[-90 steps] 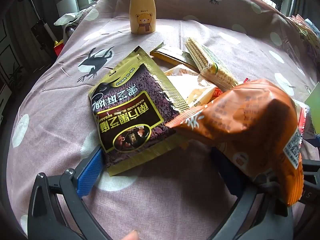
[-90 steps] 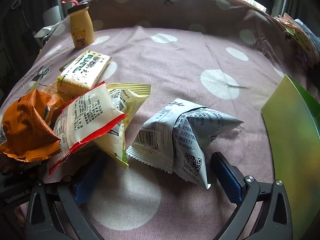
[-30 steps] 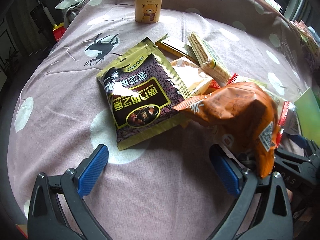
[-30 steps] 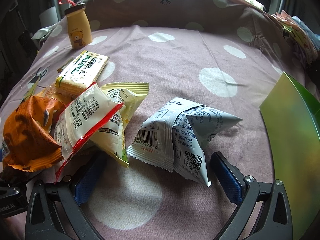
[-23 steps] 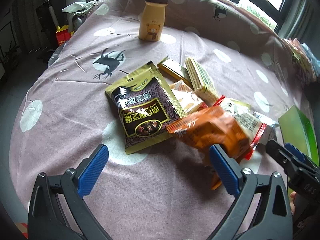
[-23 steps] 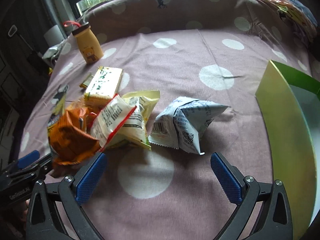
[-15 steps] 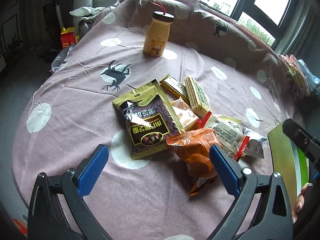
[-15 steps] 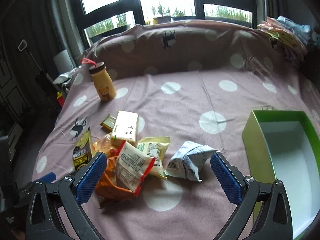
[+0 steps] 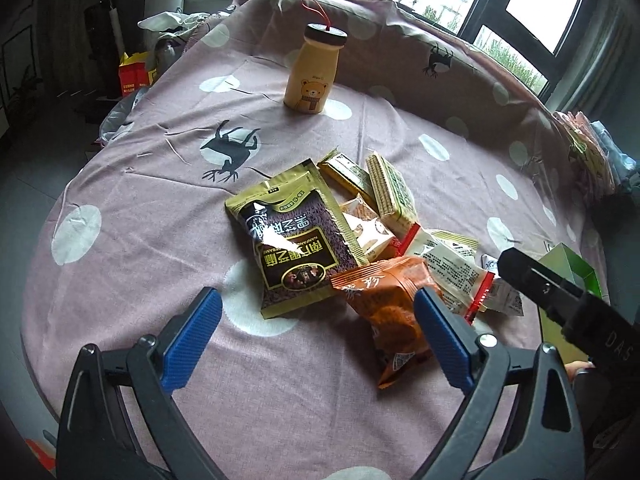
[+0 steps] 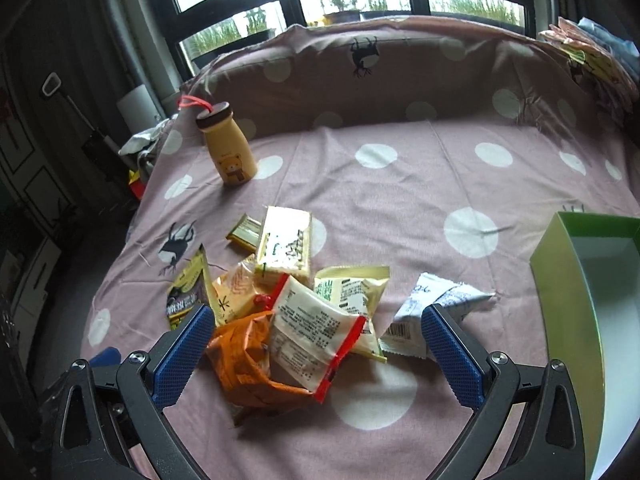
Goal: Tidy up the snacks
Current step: 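Move the right tool toward the orange chip bag with fingers open, then close the right tool on the orange chip bag and lift it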
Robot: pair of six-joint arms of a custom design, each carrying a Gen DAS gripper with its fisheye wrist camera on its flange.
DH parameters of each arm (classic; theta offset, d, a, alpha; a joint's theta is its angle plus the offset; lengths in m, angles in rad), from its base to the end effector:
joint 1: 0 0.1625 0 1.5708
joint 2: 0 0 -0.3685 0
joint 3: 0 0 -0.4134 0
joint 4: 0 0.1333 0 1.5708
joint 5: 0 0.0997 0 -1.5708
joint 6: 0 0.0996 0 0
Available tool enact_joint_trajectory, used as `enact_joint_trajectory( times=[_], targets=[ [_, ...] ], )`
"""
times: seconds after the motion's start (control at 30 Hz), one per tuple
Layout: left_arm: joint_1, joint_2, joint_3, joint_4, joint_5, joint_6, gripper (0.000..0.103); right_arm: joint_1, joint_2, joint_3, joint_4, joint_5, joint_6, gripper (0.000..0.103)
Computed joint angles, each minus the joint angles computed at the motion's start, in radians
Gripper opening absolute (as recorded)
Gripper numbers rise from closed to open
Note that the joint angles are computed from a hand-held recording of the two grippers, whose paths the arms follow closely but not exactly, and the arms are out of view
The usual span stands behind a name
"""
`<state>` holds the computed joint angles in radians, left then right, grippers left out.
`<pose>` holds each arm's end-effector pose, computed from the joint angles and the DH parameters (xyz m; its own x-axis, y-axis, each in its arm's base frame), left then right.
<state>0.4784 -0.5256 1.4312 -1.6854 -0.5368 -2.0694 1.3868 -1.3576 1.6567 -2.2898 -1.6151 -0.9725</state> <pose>-0.4388 -0.4741 -0.0846 -0.6950 -0.6359 -0.3355 -0.0288 0.4910 -0.8707 0.0161 -0.6180 0.3506 -0.6894 -0.6288 0.3596 -0.7147 0.6713 -0.1962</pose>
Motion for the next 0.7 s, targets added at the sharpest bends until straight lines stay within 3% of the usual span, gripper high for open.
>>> enact_joint_trajectory(
  times=[0.17,0.43,0.6,0.7],
  targets=[
    [-0.001,-0.004,0.023,-0.077,0.003,0.055,0.089,-0.010,-0.017,0.011,0.004,0.033,-0.007,0.101],
    [0.014,0.003,0.129,-0.579,-0.017,0.376,0.073,-0.001,0.002,-0.014,0.111,0.001,0.000,0.054],
    [0.042,0.036,0.147,-0.847,-0.084,0.542,0.053,-0.005,0.034,-0.068,0.256,0.010,0.030,0.051],
    [0.048,0.055,0.143,-0.939,-0.102,0.612,0.043,-0.003,0.056,-0.088,0.306,-0.005,0.049,0.051]
  ],
)
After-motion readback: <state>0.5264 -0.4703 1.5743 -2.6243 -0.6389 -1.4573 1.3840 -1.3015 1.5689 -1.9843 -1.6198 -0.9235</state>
